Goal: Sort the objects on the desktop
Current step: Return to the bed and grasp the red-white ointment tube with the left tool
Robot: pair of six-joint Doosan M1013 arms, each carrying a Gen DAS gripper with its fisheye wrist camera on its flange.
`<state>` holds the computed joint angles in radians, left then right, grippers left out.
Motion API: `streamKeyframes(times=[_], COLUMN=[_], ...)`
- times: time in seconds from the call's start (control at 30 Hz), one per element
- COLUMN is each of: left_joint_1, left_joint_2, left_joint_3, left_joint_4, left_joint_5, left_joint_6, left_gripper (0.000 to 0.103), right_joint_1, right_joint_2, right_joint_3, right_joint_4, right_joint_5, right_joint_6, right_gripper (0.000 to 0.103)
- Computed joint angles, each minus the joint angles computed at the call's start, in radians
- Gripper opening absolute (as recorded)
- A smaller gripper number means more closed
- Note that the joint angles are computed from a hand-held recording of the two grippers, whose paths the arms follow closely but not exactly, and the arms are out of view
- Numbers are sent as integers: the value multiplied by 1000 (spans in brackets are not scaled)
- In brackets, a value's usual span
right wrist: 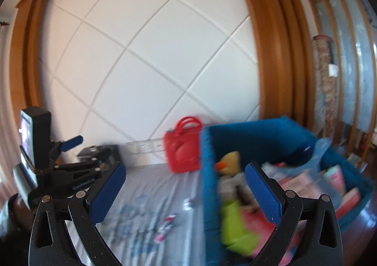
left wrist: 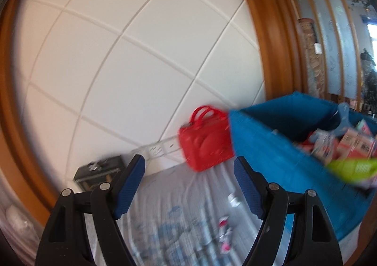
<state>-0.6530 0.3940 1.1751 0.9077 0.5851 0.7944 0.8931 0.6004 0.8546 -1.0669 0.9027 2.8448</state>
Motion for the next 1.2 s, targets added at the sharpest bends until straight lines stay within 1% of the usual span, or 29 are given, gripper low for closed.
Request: streamKeyframes(times=[0.03,0.1,0.13,0.17,0.23,0.27,0.33,0.4,0.47,0.5,0.53,0.57,0.6,0.63,0.67,0.7,0.73,0.8,0.87,0.9,0.97,1.07,1.2], left_joint_1=[7,26,31,38,52,58,69,79,84,87,90,93,94,93,95,99,100,104,106,109,111,111,117], left_joint_2=[-11,-33,-42,-51,-63,-65,-65,-54,-41,-30,-18,-1,14,29,48,80,103,164,212,250,310,390,469], left_joint_3=[27,77,101,128,158,172,183,180,175,169,160,145,137,127,113,85,64,9,-37,-77,-140,-229,-327], left_joint_4=[17,10,34,59,47,55,40,1,-14,-41,-88,-147,-172,-192,-236,-325,-375,-521,-626,-709,-790,-860,-933], left_joint_5=[0,5,5,8,-4,-2,-2,6,0,-12,-28,-43,-54,-65,-78,-80,-75,-60,-33,-10,28,95,200], left_joint_6=[-21,-14,-37,-57,-48,-64,-68,-42,-28,3,60,137,178,211,264,359,409,544,629,697,777,882,950], left_gripper=[78,78,78,78,78,78,78,78,78,78,78,78,78,78,78,78,78,78,77,78,77,77,74], right_joint_1=[7,19,25,27,28,26,20,13,-4,-11,-21,-32,-46,-52,-58,-66,-70,-76,-82,-83,-90,-104,-118], right_joint_2=[16,40,56,64,76,86,110,133,164,182,212,231,246,255,274,291,298,315,335,341,358,366,376], right_joint_3=[-16,-39,-53,-60,-66,-75,-98,-120,-140,-157,-193,-213,-223,-225,-241,-257,-254,-264,-279,-283,-292,-281,-278], right_joint_4=[21,50,80,99,140,170,240,302,402,445,506,570,650,676,692,727,749,758,781,778,800,857,897], right_joint_5=[-5,-3,-4,-8,-29,-40,-52,-57,-61,-52,-11,7,11,15,39,59,58,70,86,91,98,86,79], right_joint_6=[-24,-67,-98,-110,-126,-146,-210,-270,-328,-362,-410,-448,-488,-497,-503,-532,-552,-575,-628,-639,-664,-690,-697], right_gripper=[102,102,102,102,102,102,102,102,101,99,94,90,88,88,87,88,88,88,88,88,88,88,88])
